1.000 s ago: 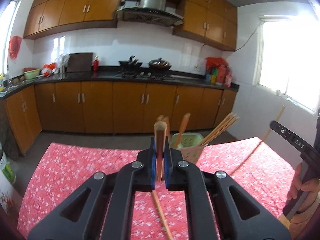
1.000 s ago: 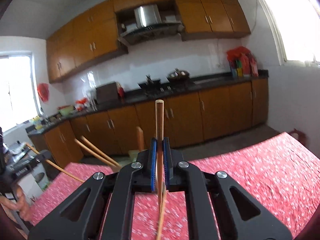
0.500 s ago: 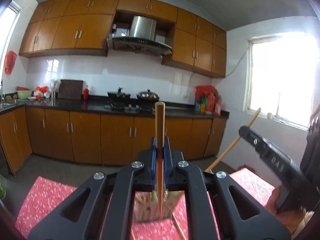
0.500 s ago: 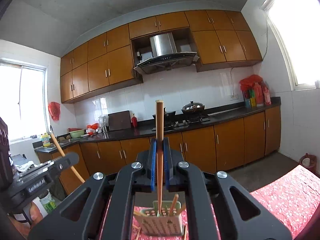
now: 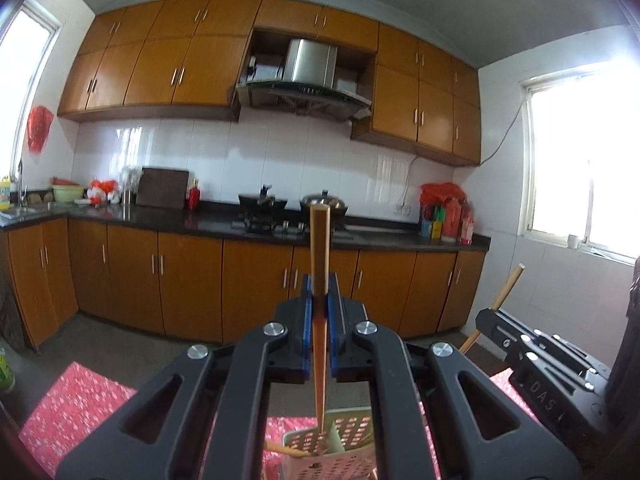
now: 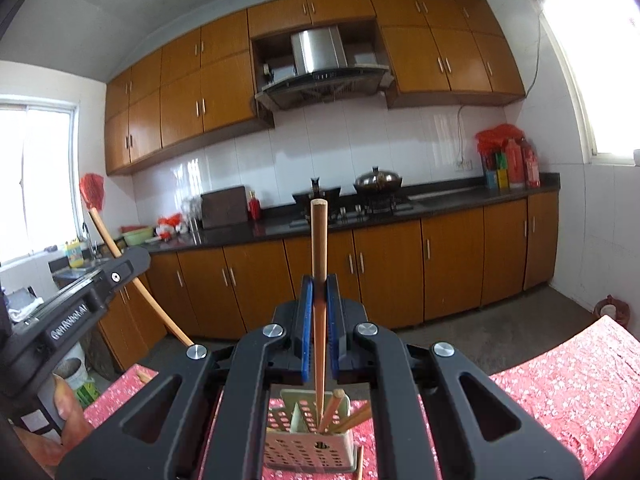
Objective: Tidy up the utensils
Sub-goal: 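Carry the chopstick over the holder and open the right tool, then lower the right tool and grasp another chopstick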
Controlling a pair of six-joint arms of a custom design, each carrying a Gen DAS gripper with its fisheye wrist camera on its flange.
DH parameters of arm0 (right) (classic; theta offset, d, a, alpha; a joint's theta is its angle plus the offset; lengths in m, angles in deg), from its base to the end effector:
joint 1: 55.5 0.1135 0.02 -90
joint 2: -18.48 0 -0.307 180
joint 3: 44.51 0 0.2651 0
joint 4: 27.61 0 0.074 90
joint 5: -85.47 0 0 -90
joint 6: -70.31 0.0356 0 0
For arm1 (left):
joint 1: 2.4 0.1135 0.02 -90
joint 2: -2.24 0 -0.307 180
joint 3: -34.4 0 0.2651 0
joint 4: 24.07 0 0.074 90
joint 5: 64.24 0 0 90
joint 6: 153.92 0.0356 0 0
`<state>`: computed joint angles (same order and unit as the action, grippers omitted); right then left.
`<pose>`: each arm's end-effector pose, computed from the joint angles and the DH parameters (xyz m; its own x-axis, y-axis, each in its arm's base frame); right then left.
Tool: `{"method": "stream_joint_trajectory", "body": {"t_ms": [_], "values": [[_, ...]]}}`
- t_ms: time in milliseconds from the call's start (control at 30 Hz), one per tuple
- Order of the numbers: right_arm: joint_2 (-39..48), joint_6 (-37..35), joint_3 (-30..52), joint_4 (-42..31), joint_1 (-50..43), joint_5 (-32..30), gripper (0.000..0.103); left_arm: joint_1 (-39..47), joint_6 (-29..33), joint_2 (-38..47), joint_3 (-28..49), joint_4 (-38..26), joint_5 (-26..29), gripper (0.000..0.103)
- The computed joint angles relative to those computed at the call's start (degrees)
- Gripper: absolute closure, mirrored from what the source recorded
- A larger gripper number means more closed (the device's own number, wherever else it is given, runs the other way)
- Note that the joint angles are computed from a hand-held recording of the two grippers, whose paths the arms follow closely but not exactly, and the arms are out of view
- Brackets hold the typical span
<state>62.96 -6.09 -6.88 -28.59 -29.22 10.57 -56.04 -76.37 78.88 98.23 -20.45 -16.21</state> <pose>0.1579 0.0676 0.2822 -0.1648 0.1718 -0.9712 -0.1618 0.9667 0.1985 0.2010 -0.2329 0.3374 -0.1372 -0.0841 -0.9870 0.1821 0.9773 -0.1085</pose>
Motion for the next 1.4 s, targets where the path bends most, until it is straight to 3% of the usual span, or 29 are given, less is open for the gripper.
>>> {"method": "stream_joint_trajectory", "body": {"t_ms": [167, 267, 533, 733, 867, 933, 1000, 1133, 1233, 1400], "values": [[0.1, 1.0, -0.1, -1.3, -0.1, -1.1, 0.093, 3.0, -3.1, 0.8, -1.5, -1.5, 3.5, 0.095], [-1.6, 1.4, 0.1, -3.0, 0.5, 0.2, 0.071, 3.2, -3.8, -0.5, -2.3, -2.3, 3.2, 0.084], [-10.2, 0.0, 2.2, -12.6, 3.1, 4.6, 0.069, 1.2, -4.6, -7.9, -4.7, -6.1, -0.4, 0.073], [-21.8, 1.2, -0.1, -26.2, 3.2, 7.1, 0.067, -4.4, -8.9, -18.6, -10.1, -15.7, -8.9, 0.065], [-24.9, 2.7, -5.3, -34.1, -2.8, 2.2, 0.067, -6.3, -18.8, -24.3, -16.2, -27.5, -11.6, 0.06], [-24.3, 4.2, -8.9, -34.6, -2.7, 3.4, 0.067, -5.3, -23.1, -24.3, -19.5, -30.6, -10.1, 0.06], [-23.2, 6.3, -12.3, -34.1, -2.5, 2.4, 0.067, -3.3, -27.3, -22.6, -22.9, -31.9, -6.0, 0.06], [-14.1, 11.8, -17.5, -27.6, 4.1, 2.2, 0.067, -1.6, -31.3, -17.6, -28.6, -27.7, 1.6, 0.06], [-2.4, 14.2, -19.8, -17.6, 6.7, -2.3, 0.077, -2.2, -32.7, -11.9, -30.8, -22.1, 6.7, 0.058], [16.4, 18.2, -20.8, -2.6, 12.7, -1.5, 0.077, -5.6, -34.6, -4.2, -30.8, -17.6, 8.6, 0.053]]}}
